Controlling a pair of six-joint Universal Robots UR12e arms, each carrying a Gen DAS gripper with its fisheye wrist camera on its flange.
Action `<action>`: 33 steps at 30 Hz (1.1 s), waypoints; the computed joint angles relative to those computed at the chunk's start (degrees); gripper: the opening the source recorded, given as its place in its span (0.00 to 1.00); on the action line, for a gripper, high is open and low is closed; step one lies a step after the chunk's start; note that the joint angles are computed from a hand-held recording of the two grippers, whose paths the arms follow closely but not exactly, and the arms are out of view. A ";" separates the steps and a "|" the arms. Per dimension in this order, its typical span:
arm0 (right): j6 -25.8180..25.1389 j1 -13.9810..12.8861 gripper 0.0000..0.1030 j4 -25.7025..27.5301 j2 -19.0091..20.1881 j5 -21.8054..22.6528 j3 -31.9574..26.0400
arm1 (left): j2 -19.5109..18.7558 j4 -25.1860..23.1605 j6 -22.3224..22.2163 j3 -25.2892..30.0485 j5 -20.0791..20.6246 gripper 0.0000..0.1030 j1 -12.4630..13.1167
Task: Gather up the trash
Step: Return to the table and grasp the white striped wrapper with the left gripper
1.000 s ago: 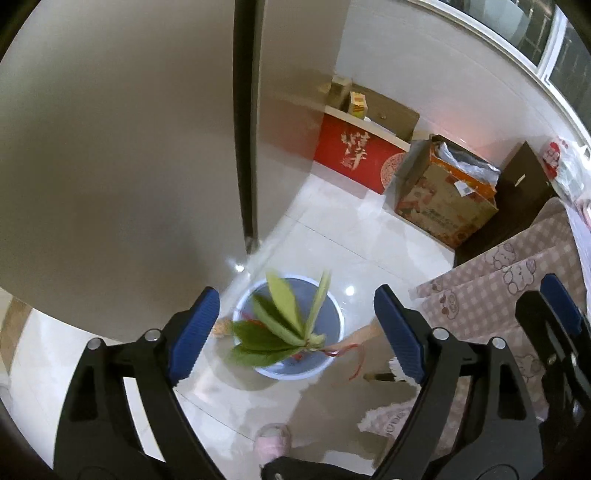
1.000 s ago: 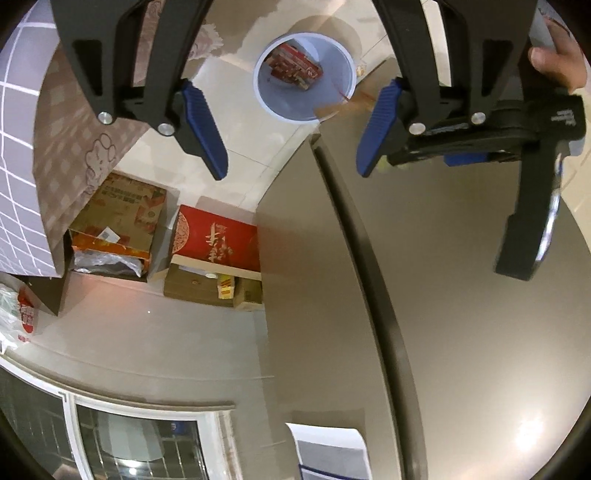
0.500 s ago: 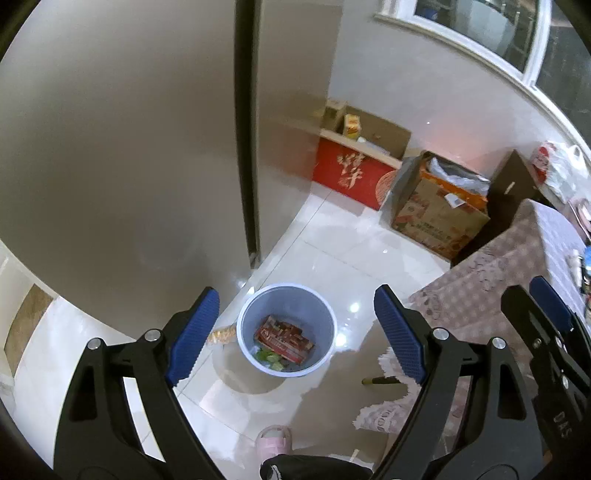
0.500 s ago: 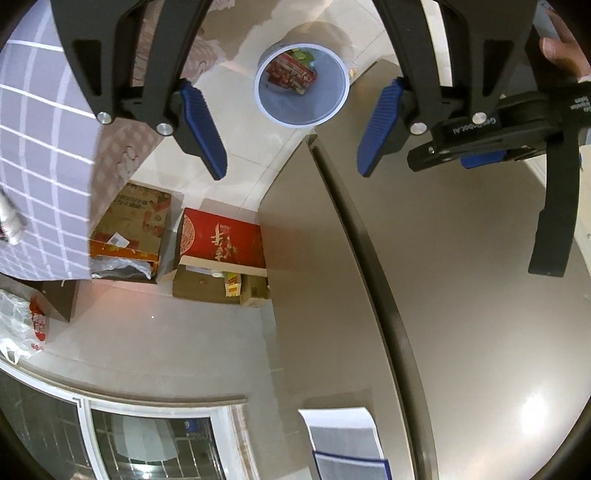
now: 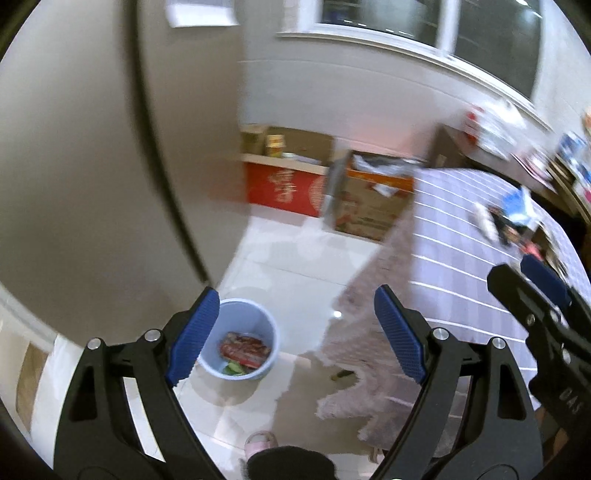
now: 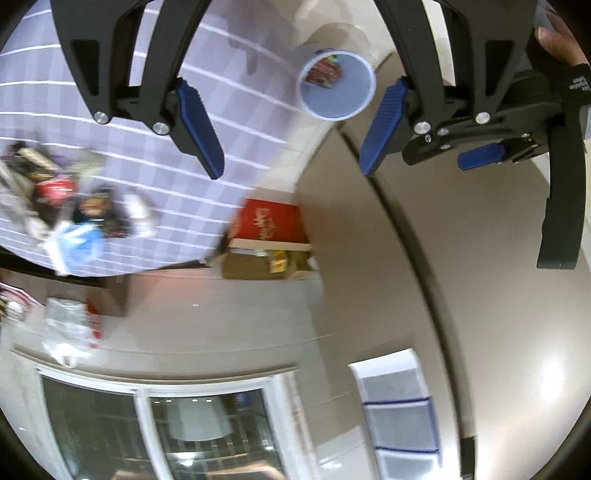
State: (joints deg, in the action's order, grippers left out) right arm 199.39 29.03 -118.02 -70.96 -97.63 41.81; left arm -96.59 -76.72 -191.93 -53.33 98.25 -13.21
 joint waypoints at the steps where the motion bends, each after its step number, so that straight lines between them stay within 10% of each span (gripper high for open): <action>1: 0.04 -0.61 0.73 0.18 -1.07 -0.59 1.22 | -0.76 -0.29 0.71 1.00 -0.36 0.82 -0.95; 17: 2.68 -13.67 0.74 10.24 -13.86 -3.56 16.34 | -18.75 -8.33 15.01 23.28 -4.45 0.80 -12.96; 26: 4.37 -16.84 0.74 10.75 -13.00 4.95 16.47 | -23.40 -11.65 14.93 29.92 -11.71 0.37 -12.15; 33: 7.53 -17.96 0.73 9.41 -12.37 9.46 16.33 | -20.42 -7.54 13.18 24.47 -14.84 0.18 -11.25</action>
State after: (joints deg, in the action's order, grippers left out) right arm 206.92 11.07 -108.61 -83.32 -88.17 58.15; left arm -117.02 -84.26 -178.75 -28.87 83.40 -24.46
